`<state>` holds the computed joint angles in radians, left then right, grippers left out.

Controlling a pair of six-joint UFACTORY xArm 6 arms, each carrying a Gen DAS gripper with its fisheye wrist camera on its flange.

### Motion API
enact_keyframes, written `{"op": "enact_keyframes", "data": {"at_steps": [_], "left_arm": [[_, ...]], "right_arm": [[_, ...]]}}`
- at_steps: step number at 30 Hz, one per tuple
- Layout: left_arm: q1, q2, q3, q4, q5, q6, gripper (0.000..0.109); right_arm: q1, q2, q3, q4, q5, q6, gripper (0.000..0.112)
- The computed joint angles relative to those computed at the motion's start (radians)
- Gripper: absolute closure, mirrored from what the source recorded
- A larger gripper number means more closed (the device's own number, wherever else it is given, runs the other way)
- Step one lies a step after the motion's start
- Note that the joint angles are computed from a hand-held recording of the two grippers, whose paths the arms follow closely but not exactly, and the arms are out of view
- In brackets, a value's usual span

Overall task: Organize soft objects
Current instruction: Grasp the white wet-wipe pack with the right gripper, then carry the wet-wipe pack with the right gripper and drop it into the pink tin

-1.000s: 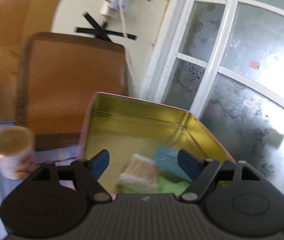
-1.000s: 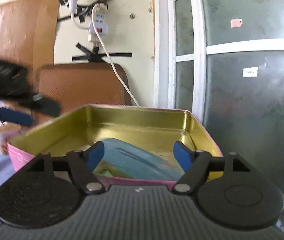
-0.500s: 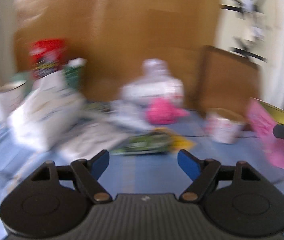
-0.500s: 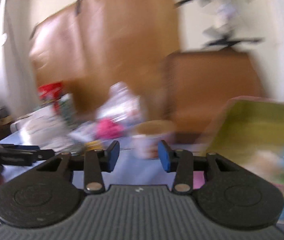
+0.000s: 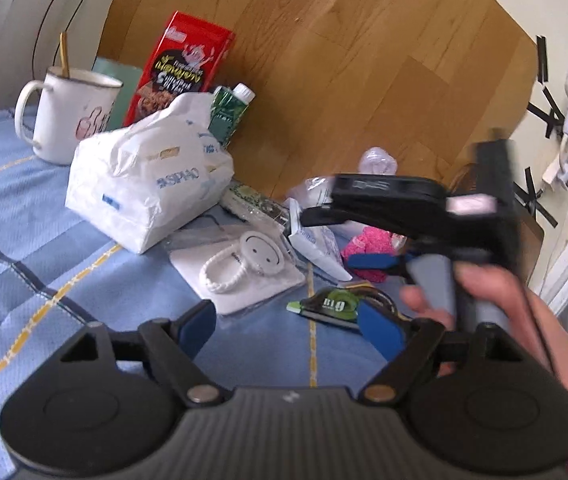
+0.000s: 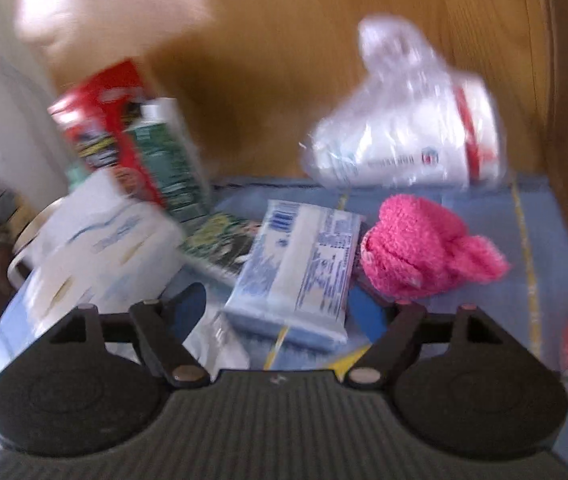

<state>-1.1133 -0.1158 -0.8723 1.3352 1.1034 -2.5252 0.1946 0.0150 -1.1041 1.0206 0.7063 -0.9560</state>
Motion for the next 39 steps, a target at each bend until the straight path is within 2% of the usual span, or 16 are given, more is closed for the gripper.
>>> {"op": "enact_keyframes", "data": {"at_steps": [2, 4, 7, 10, 13, 16, 19, 21, 23, 27, 28, 30, 33, 36, 37, 39], "left_arm": [[-0.004, 0.008, -0.009, 0.004, 0.011, 0.013, 0.025], [-0.006, 0.011, -0.013, 0.003, 0.019, 0.018, 0.025], [-0.004, 0.005, -0.008, 0.002, 0.019, 0.013, 0.025], [-0.003, 0.001, -0.005, 0.0, 0.021, 0.013, 0.024], [-0.002, 0.0, -0.005, -0.006, 0.024, 0.018, 0.023], [0.006, -0.007, 0.002, -0.001, -0.001, 0.019, 0.023], [0.04, -0.034, 0.033, 0.036, -0.098, 0.004, 0.02], [0.076, -0.046, 0.046, 0.057, -0.189, 0.016, 0.02], [0.09, -0.043, 0.04, 0.073, -0.243, 0.016, 0.022], [0.109, 0.0, -0.012, 0.216, -0.425, -0.161, 0.029], [0.103, 0.02, -0.04, 0.205, -0.444, -0.138, 0.035], [0.093, 0.07, -0.108, 0.134, -0.489, -0.018, 0.044], [0.087, 0.13, -0.184, -0.034, -0.532, 0.166, 0.046], [0.117, 0.207, -0.246, -0.113, -0.659, 0.244, 0.048], [0.125, 0.24, -0.275, -0.142, -0.692, 0.279, 0.055], [0.115, 0.298, -0.348, -0.208, -0.67, 0.391, 0.057]], "right_arm": [[-0.002, 0.069, -0.06, -0.027, 0.034, 0.085, 0.03], [0.015, 0.068, -0.053, -0.021, -0.011, 0.059, 0.04], [-0.001, 0.038, -0.035, -0.034, 0.014, 0.044, 0.047], [-0.035, -0.05, 0.031, 0.035, 0.011, -0.099, 0.047], [-0.153, -0.17, 0.108, 0.107, 0.144, -0.252, 0.047], [-0.343, -0.293, 0.205, 0.113, 0.335, -0.396, 0.047], [-0.543, -0.397, 0.315, 0.092, 0.484, -0.572, 0.047], [-0.629, -0.478, 0.406, 0.068, 0.515, -0.667, 0.047], [-0.694, -0.556, 0.494, 0.058, 0.5, -0.764, 0.046], [-0.768, -0.627, 0.596, 0.052, 0.475, -0.878, 0.039], [-0.787, -0.624, 0.601, 0.065, 0.489, -0.888, 0.033], [-0.804, -0.606, 0.592, 0.07, 0.51, -0.905, 0.03], [-0.819, -0.591, 0.585, 0.064, 0.527, -0.908, 0.03], [-0.854, -0.557, 0.573, 0.043, 0.581, -0.898, 0.033], [-0.867, -0.554, 0.575, 0.058, 0.595, -0.908, 0.034], [-0.899, -0.544, 0.565, 0.078, 0.637, -0.92, 0.044]]}}
